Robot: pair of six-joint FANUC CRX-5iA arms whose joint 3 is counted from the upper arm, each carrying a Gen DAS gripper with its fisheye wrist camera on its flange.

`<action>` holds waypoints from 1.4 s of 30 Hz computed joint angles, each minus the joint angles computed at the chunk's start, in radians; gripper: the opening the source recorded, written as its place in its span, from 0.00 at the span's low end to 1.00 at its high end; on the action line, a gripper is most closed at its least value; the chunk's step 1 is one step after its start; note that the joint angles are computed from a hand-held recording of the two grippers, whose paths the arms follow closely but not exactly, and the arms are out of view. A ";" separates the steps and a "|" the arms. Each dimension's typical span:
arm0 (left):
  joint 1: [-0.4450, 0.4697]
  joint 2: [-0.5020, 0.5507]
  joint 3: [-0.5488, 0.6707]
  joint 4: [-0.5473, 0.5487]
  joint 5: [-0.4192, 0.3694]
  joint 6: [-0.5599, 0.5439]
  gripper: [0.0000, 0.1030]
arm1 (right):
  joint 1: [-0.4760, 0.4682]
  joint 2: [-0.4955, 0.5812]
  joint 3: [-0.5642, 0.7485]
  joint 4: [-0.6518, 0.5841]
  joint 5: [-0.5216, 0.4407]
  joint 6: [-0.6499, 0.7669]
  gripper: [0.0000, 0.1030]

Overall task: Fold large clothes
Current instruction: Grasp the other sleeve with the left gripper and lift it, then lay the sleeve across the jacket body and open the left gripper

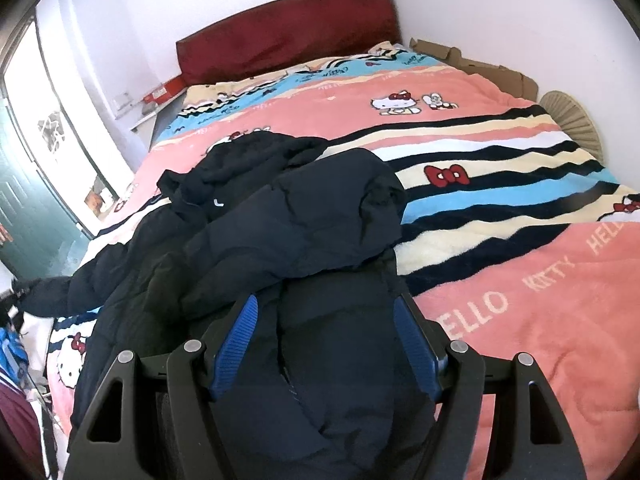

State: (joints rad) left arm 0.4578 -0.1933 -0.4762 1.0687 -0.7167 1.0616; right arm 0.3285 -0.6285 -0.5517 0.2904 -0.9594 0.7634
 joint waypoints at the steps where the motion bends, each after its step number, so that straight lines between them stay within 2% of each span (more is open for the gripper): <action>1: -0.029 -0.013 0.010 -0.006 0.006 -0.002 0.10 | -0.005 -0.008 -0.004 -0.004 0.004 0.009 0.68; 7: -0.210 -0.039 0.075 -0.034 0.036 0.002 0.10 | -0.045 -0.048 -0.020 -0.018 0.014 0.066 0.68; 13: -0.404 0.001 0.175 -0.096 0.050 0.016 0.10 | -0.107 -0.072 -0.036 -0.057 0.038 0.114 0.68; 20: -0.628 0.129 0.331 -0.272 0.042 0.099 0.10 | -0.185 -0.070 -0.047 -0.087 0.061 0.156 0.68; 28: -0.850 0.317 0.495 -0.497 -0.006 0.288 0.10 | -0.269 -0.063 -0.047 -0.134 0.075 0.222 0.69; 37: -0.957 0.439 0.610 -0.776 -0.121 0.420 0.11 | -0.333 -0.058 -0.044 -0.184 0.073 0.258 0.69; 40: -0.961 0.442 0.612 -0.786 -0.150 0.402 0.16 | -0.324 -0.063 -0.043 -0.184 0.066 0.255 0.69; 42: -0.958 0.415 0.576 -0.736 -0.141 0.335 0.19 | -0.303 -0.071 -0.045 -0.168 0.061 0.241 0.69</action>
State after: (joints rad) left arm -0.5000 0.2212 0.0999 0.3331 -0.8582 1.3965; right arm 0.0254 -0.6994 -0.5962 0.1227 -0.8987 1.0042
